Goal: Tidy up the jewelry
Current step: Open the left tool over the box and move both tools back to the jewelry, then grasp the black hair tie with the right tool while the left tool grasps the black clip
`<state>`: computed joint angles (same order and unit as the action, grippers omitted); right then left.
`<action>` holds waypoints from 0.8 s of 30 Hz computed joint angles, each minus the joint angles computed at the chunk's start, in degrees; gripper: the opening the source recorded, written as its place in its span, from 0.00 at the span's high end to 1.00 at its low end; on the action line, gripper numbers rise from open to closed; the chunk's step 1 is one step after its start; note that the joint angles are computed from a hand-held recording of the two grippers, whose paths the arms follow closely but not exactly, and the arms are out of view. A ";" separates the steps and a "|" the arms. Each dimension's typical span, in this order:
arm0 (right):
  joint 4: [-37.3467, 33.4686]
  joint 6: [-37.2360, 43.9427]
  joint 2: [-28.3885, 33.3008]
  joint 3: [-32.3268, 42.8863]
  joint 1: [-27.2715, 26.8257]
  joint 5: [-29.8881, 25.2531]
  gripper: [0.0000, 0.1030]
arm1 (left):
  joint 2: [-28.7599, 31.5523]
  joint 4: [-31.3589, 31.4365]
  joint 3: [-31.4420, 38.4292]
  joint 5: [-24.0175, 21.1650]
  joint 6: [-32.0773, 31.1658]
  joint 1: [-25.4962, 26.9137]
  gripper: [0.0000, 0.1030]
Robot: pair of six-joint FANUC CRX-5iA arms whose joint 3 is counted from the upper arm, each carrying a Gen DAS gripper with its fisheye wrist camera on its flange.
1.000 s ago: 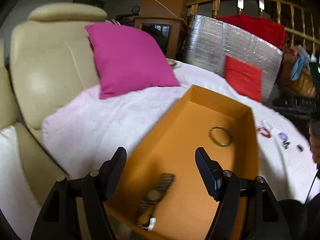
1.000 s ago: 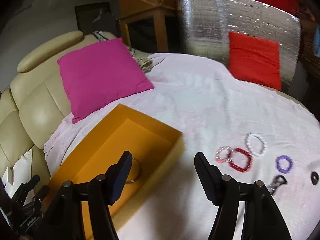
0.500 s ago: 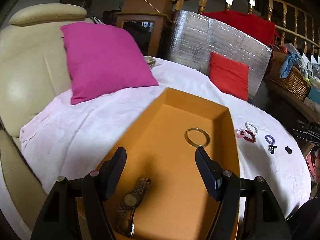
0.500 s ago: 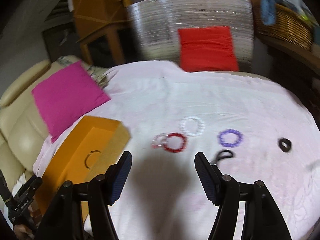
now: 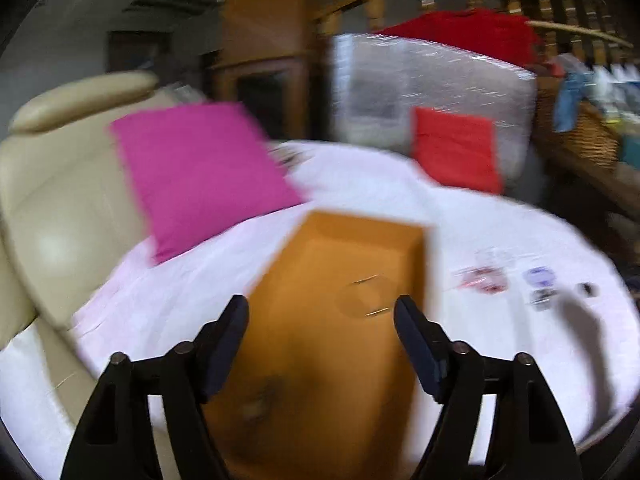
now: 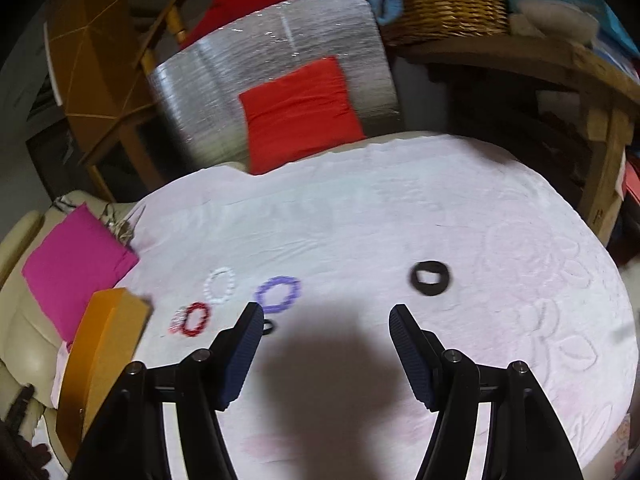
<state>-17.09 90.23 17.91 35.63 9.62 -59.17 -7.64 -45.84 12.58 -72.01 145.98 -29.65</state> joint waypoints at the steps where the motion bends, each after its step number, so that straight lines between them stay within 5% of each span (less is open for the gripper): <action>1: -0.90 0.33 0.35 0.21 -0.61 -0.11 0.33 | 1.52 3.30 1.70 3.59 -2.49 0.88 0.22; 6: -5.21 0.33 3.23 3.62 -4.44 -3.60 0.33 | 13.71 15.48 13.13 8.77 -15.08 3.17 0.21; 13: -7.26 -0.16 6.92 9.11 -8.09 -8.81 0.33 | 32.64 23.45 31.96 3.89 -23.82 2.83 0.21; 24: -3.34 -2.03 13.59 17.02 -8.86 -11.82 0.37 | 44.30 29.55 42.27 4.44 -28.90 3.62 0.21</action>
<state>-20.43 88.20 31.51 52.65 0.76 -70.99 36.66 -16.29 54.84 -67.57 117.09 -26.03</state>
